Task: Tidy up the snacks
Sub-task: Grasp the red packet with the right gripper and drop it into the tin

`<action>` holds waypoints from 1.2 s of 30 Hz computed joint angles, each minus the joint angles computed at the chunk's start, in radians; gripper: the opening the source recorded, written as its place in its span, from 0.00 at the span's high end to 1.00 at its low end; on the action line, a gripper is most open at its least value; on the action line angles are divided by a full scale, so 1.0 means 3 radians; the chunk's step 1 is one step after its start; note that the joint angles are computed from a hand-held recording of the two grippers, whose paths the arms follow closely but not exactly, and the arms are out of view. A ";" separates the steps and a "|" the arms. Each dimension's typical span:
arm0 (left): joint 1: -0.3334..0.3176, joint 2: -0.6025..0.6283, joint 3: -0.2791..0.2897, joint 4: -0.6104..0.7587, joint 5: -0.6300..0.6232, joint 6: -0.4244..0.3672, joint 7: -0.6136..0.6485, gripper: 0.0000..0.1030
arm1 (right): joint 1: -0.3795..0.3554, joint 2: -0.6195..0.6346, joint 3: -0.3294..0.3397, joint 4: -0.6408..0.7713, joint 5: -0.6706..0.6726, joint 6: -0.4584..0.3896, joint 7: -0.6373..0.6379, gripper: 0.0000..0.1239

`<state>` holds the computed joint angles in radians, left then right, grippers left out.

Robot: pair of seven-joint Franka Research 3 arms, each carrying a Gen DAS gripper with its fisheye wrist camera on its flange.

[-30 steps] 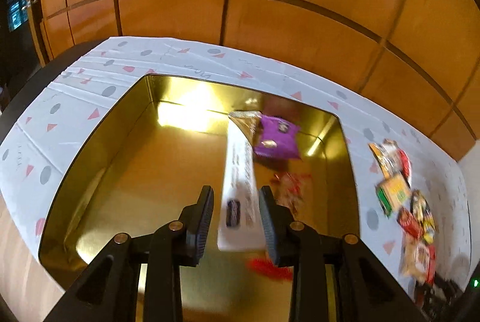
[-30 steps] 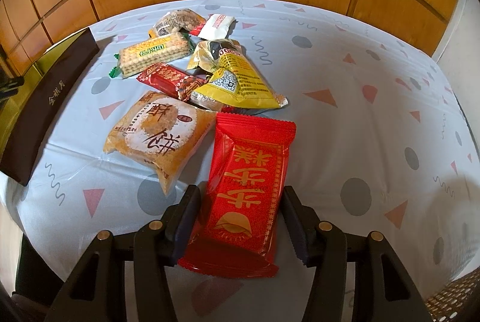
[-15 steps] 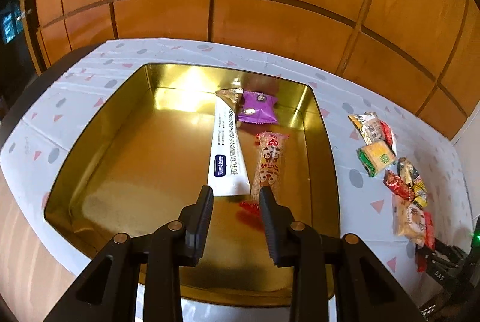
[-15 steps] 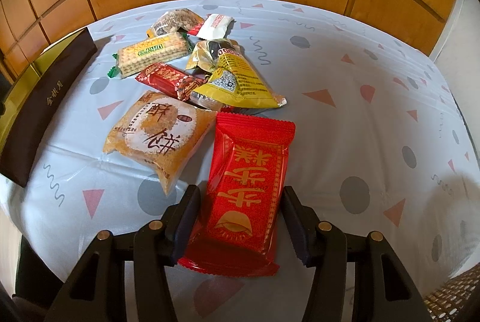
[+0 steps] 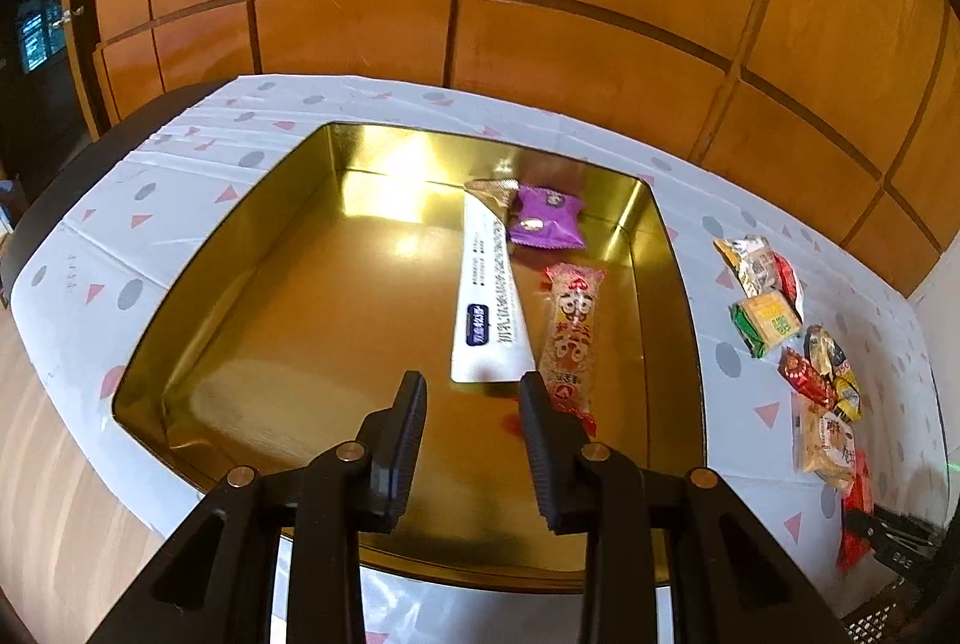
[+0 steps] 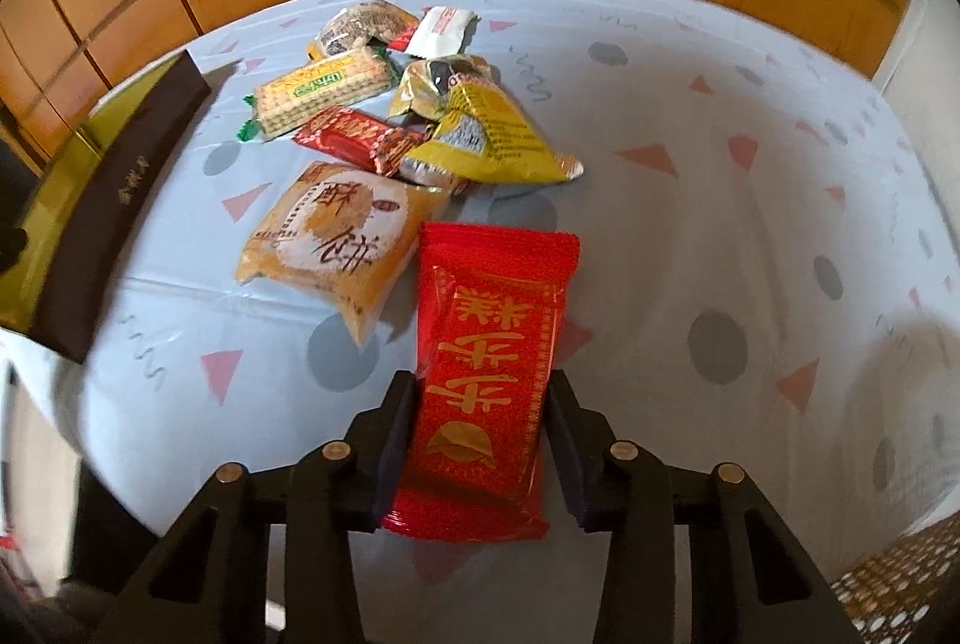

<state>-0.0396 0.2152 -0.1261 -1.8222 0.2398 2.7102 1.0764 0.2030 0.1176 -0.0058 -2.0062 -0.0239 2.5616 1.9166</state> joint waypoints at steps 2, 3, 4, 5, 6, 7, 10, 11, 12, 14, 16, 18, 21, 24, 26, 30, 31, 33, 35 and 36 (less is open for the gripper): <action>0.0013 -0.0010 0.0003 -0.0017 -0.0016 0.0021 0.0003 0.69 | -0.0050 -0.0072 0.0045 -0.0083 0.0376 0.0061 -0.0179 0.68; 0.0012 -0.0014 0.0014 -0.0024 -0.0004 0.0026 -0.0026 0.69 | -0.0056 -0.0103 0.0058 -0.0117 0.0483 0.0087 -0.0235 0.68; 0.0015 -0.0019 0.0021 -0.0036 -0.0003 0.0036 -0.0051 0.69 | -0.0048 -0.0122 0.0062 -0.0133 0.0490 0.0081 -0.0244 0.68; 0.0032 -0.0017 0.0010 -0.0039 -0.0039 0.0037 -0.0028 0.69 | -0.0035 -0.0122 0.0062 -0.0131 0.0448 0.0071 -0.0222 0.68; 0.0037 -0.0015 0.0009 -0.0037 -0.0047 0.0028 -0.0024 0.69 | -0.0022 -0.0113 0.0058 -0.0121 0.0378 0.0039 -0.0189 0.68; 0.0037 -0.0020 0.0017 -0.0044 -0.0036 0.0024 -0.0038 0.69 | -0.0016 -0.0084 0.0053 -0.0094 0.0335 -0.0022 -0.0160 0.68; 0.0043 -0.0053 0.0033 -0.0090 -0.0004 0.0069 -0.0063 0.69 | -0.0007 -0.0095 0.0059 -0.0084 0.0345 -0.0053 -0.0164 0.69; 0.0039 -0.0064 0.0046 -0.0104 0.0032 0.0081 -0.0093 0.69 | -0.0013 -0.0109 0.0066 -0.0088 0.0409 -0.0060 -0.0208 0.69; 0.0038 -0.0071 0.0055 -0.0109 0.0056 0.0082 -0.0119 0.69 | -0.0023 -0.0136 0.0083 -0.0102 0.0549 -0.0050 -0.0294 0.69; 0.0053 -0.0078 0.0058 -0.0113 0.0049 0.0080 -0.0148 0.69 | -0.0042 -0.0217 0.0130 -0.0164 0.0987 0.0026 -0.0622 0.69; 0.0065 -0.0079 0.0065 -0.0112 0.0052 0.0078 -0.0177 0.69 | -0.0026 -0.0263 0.0161 -0.0168 0.1283 0.0037 -0.0878 0.69; 0.0070 -0.0088 0.0075 -0.0122 0.0082 0.0090 -0.0213 0.69 | 0.0002 -0.0261 0.0174 -0.0124 0.1396 0.0009 -0.1000 0.69; 0.0081 -0.0094 0.0074 -0.0130 0.0098 0.0084 -0.0224 0.69 | 0.0060 -0.0165 0.0215 0.0063 0.1521 -0.0028 -0.1228 0.69; 0.0092 -0.0109 0.0069 -0.0149 0.0093 0.0086 -0.0215 0.69 | 0.0127 0.0019 0.0272 0.0379 0.1569 -0.0082 -0.1455 0.69; 0.0092 -0.0127 0.0075 -0.0171 0.0119 0.0094 -0.0224 0.69 | 0.0180 0.0189 0.0306 0.0657 0.1518 -0.0137 -0.1581 0.69; 0.0102 -0.0156 0.0085 -0.0196 0.0151 0.0085 -0.0244 0.69 | 0.0300 0.0565 0.0377 0.1247 0.1394 -0.0238 -0.1791 0.69; 0.0107 -0.0162 0.0089 -0.0202 0.0156 0.0085 -0.0251 0.69 | 0.0332 0.0644 0.0378 0.1371 0.1342 -0.0262 -0.1806 0.69; 0.0115 -0.0173 0.0099 -0.0214 0.0175 0.0086 -0.0272 0.69 | 0.0376 0.0809 0.0388 0.1625 0.1286 -0.0333 -0.1838 0.69; 0.0122 -0.0180 0.0109 -0.0224 0.0193 0.0083 -0.0300 0.69 | 0.0427 0.0971 0.0379 0.1866 0.1205 -0.0399 -0.1830 0.69; 0.0127 -0.0185 0.0112 -0.0230 0.0198 0.0089 -0.0311 0.69 | 0.0460 0.1085 0.0376 0.2042 0.1147 -0.0459 -0.1830 0.69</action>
<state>-0.0014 0.1597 -0.0926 -1.8913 0.2991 2.7370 0.9832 0.3408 0.4431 0.1070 -1.3934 0.3202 2.4241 1.3675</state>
